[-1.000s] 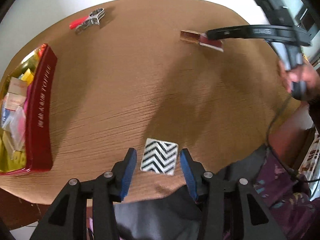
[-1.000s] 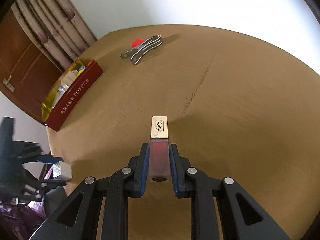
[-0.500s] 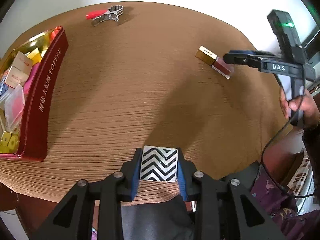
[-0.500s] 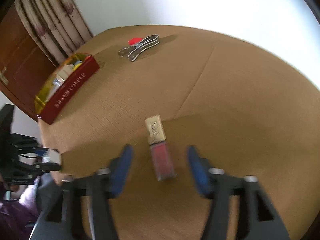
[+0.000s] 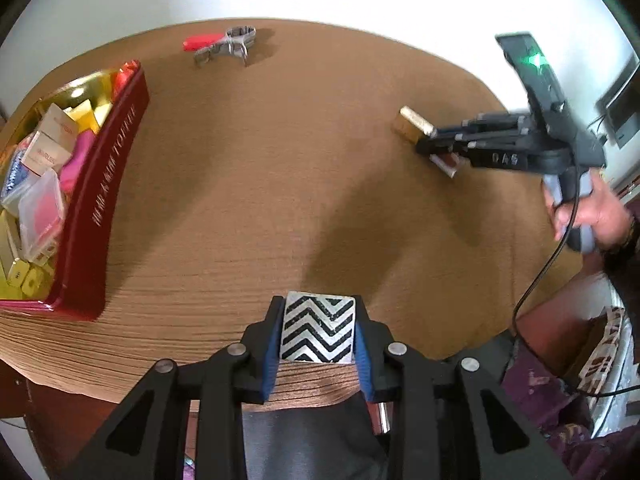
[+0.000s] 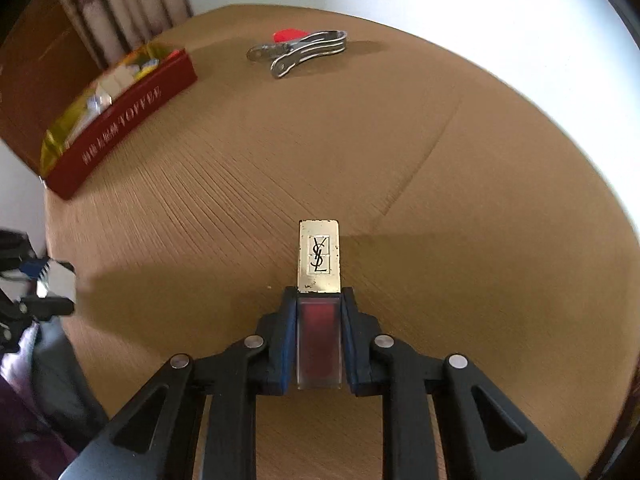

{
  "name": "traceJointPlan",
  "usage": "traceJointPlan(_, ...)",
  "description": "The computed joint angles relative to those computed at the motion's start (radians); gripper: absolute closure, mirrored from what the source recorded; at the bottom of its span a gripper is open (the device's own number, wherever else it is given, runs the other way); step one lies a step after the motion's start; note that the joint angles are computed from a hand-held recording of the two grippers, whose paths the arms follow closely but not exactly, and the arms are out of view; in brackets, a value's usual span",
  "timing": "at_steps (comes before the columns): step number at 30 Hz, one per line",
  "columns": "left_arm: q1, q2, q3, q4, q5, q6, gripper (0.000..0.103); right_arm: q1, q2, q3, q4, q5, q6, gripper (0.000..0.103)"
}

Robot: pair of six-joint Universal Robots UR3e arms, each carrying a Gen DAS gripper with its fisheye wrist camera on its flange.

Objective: Organize rigid objects
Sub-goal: 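Carry the zigzag cube and gold lipstick toward the tin with both grippers, then lower the zigzag cube and lipstick into the tin and release both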

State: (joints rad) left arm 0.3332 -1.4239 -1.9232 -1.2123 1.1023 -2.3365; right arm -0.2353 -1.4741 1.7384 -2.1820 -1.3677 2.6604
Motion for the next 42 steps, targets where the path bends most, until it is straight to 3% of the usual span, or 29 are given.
traceJointPlan(6, 0.123, 0.019, 0.140, -0.162, -0.067, 0.058, 0.072, -0.102, -0.067, 0.045, 0.044, 0.167, 0.053, 0.085)
traceJointPlan(10, 0.234, -0.006, 0.252, -0.170, -0.084, 0.067, 0.072, -0.140, -0.093, 0.067, 0.064, 0.230, 0.085, 0.085)
traceJointPlan(14, 0.294, -0.147, 0.400, -0.134, -0.035, 0.040, 0.072, -0.156, -0.118, 0.076, 0.088, 0.278, 0.101, 0.085)
traceJointPlan(19, 0.223, -0.324, 0.526, -0.050, 0.045, -0.020, 0.072, -0.123, -0.099, 0.042, 0.086, 0.317, 0.149, 0.085)
traceJointPlan(23, 0.133, -0.490, 0.662, -0.008, 0.105, -0.128, 0.071, -0.082, -0.091, 0.012, 0.097, 0.323, 0.173, 0.085)
traceJointPlan(28, 0.108, -0.610, 0.835, -0.153, 0.109, -0.156, 0.070, -0.056, -0.079, -0.034, 0.117, 0.341, 0.204, 0.085)
traceJointPlan(31, 0.122, -0.579, 0.786, -0.115, 0.120, -0.167, 0.069, -0.032, -0.060, -0.081, 0.129, 0.357, 0.223, 0.085)
traceJointPlan(36, 0.285, -0.437, 0.672, -0.164, -0.026, -0.157, 0.065, 0.062, 0.029, -0.213, 0.131, 0.387, 0.292, 0.085)
traceJointPlan(38, 0.359, -0.350, 0.560, -0.084, -0.054, -0.197, 0.062, 0.113, 0.085, -0.291, 0.128, 0.414, 0.327, 0.084)
traceJointPlan(40, 0.459, -0.243, 0.403, 0.052, -0.057, -0.232, 0.051, 0.186, 0.170, -0.405, 0.127, 0.449, 0.375, 0.084)
traceJointPlan(42, 0.517, -0.178, 0.296, 0.155, -0.044, -0.232, 0.049, 0.263, 0.270, -0.538, 0.134, 0.460, 0.421, 0.084)
